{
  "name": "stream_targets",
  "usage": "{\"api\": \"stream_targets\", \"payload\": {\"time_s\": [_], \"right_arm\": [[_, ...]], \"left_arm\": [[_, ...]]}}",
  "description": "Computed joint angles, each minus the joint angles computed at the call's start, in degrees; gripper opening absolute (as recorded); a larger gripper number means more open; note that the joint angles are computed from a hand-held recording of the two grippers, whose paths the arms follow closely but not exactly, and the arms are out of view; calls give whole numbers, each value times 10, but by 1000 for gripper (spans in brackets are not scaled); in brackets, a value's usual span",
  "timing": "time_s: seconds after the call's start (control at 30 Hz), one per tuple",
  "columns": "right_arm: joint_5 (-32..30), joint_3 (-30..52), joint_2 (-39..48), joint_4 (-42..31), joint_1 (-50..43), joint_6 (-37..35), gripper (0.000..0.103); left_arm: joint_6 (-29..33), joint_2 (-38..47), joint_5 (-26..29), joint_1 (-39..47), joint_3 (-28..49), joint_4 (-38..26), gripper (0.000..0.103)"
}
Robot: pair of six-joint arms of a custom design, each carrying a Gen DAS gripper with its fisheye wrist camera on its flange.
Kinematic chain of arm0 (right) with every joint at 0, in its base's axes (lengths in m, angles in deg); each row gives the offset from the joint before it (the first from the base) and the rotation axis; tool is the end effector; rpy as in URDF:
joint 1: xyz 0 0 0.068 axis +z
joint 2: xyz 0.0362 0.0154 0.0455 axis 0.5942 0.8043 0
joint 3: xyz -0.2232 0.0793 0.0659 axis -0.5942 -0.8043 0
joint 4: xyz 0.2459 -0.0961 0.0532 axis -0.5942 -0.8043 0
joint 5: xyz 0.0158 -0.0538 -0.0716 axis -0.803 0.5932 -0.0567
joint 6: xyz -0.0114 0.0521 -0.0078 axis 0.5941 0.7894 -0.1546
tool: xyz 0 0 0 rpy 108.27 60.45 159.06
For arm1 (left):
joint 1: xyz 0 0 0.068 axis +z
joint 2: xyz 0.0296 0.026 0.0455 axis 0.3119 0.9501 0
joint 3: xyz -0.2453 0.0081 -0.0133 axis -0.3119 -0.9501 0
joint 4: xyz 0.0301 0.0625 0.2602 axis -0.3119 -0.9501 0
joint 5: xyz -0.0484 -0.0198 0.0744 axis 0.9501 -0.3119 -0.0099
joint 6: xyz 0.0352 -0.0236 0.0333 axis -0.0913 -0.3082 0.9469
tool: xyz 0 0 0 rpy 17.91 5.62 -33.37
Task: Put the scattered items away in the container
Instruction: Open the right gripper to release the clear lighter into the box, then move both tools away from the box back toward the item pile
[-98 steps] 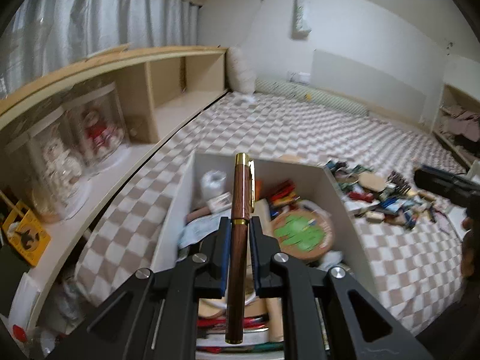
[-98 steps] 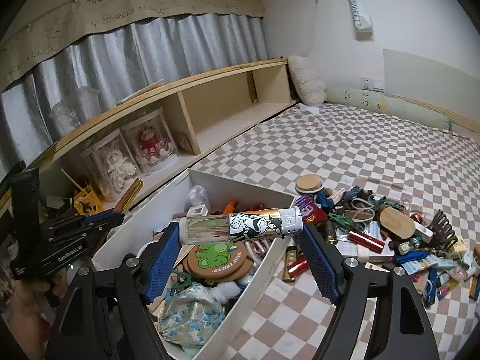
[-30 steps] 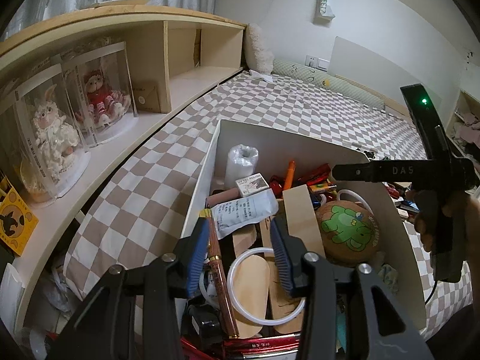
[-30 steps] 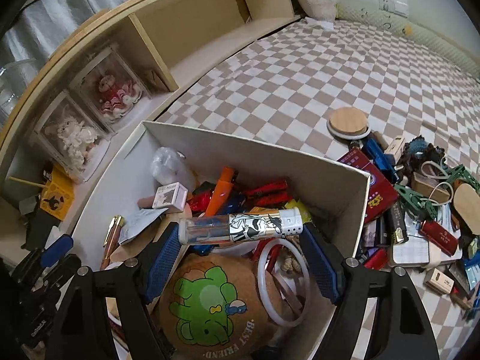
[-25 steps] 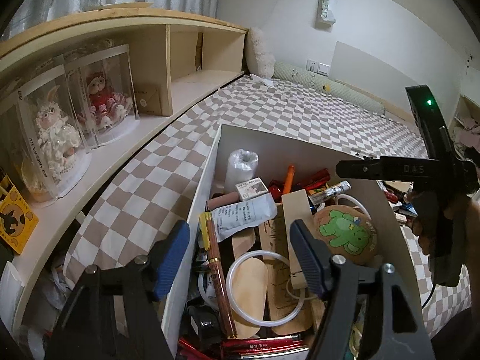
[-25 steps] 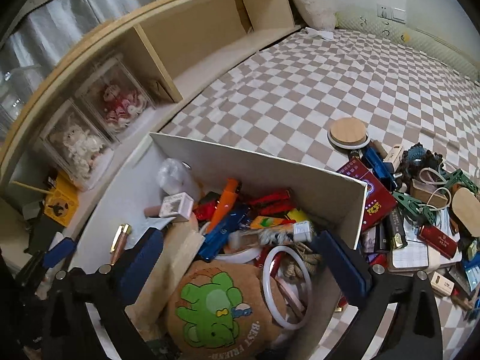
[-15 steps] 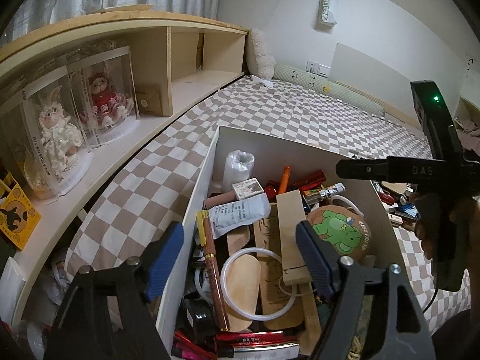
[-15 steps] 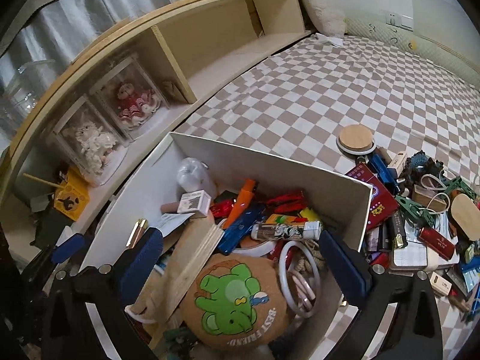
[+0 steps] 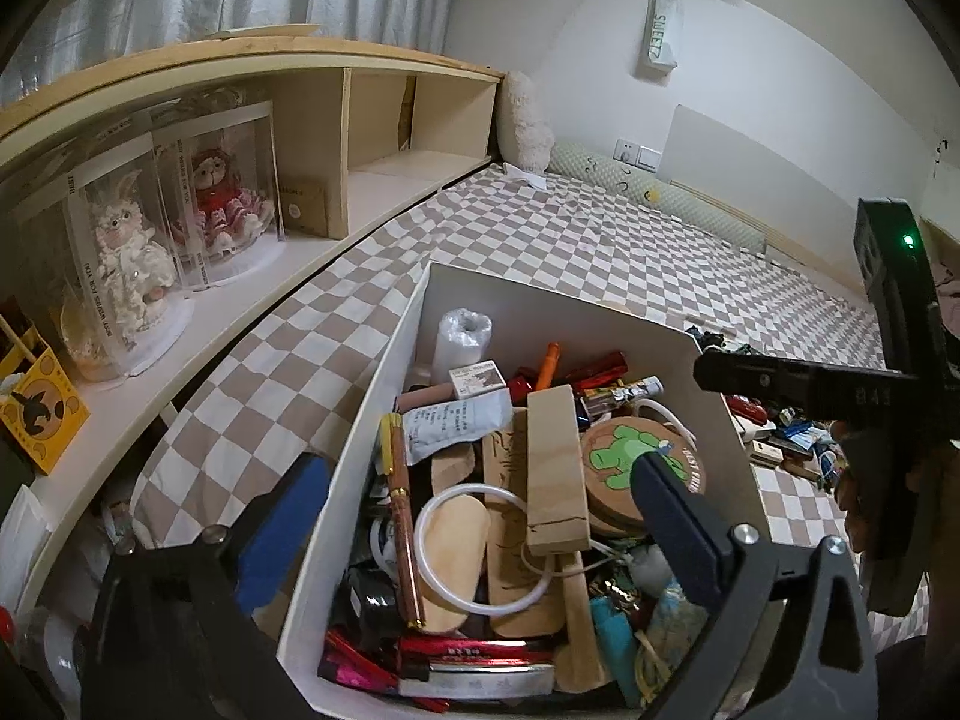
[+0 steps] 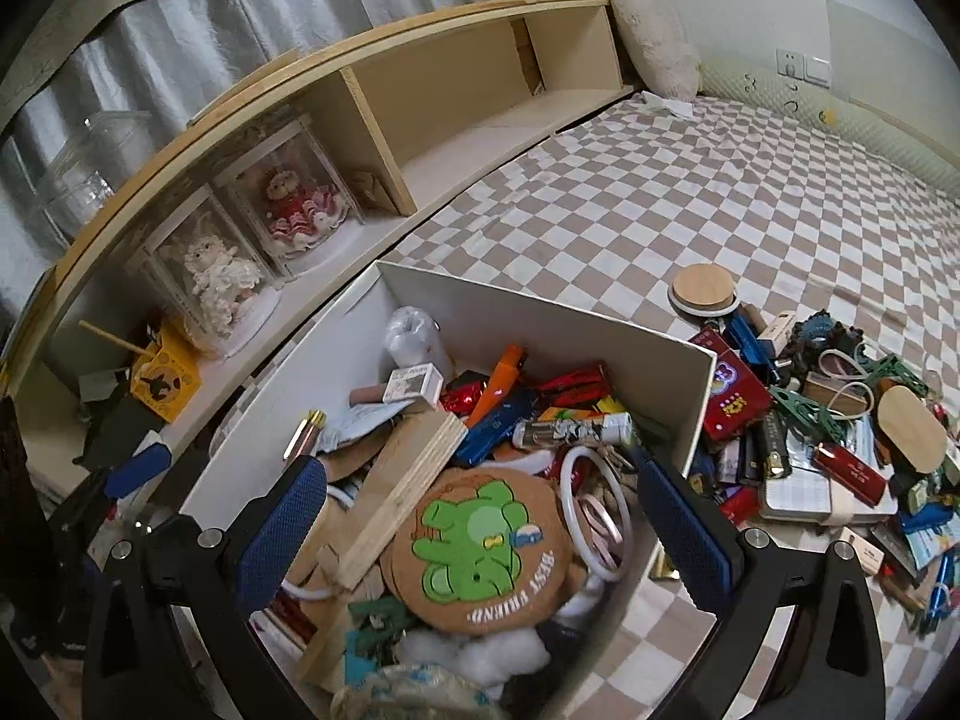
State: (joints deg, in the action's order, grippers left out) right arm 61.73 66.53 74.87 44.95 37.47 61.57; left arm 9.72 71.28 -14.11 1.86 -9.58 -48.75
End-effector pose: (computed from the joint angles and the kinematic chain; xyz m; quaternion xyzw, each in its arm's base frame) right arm 0.3530 0.0180 0.2826 -0.0400 0.9276 0.1702 0.3300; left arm 0.2620 -0.0797 0.2941 0.0963 0.9012 -0.1183 0.4056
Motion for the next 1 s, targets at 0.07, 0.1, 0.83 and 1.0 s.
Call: {"api": "stream_targets", "payload": {"time_s": [0.07, 0.1, 0.83, 1.0], "right_arm": [[8, -15, -17, 3, -2, -6, 103], [13, -24, -27, 6, -3, -9, 103], [21, -193, -263, 20, -89, -68, 103], [20, -226, -298, 12, -110, -95, 103]], "left_arm": [[-4, -7, -8, -7, -1, -2, 102], [-6, -11, -10, -11, -1, -4, 102], [-68, -27, -76, -140, 18, -29, 102], [-89, -28, -95, -178, 15, -29, 102]]}}
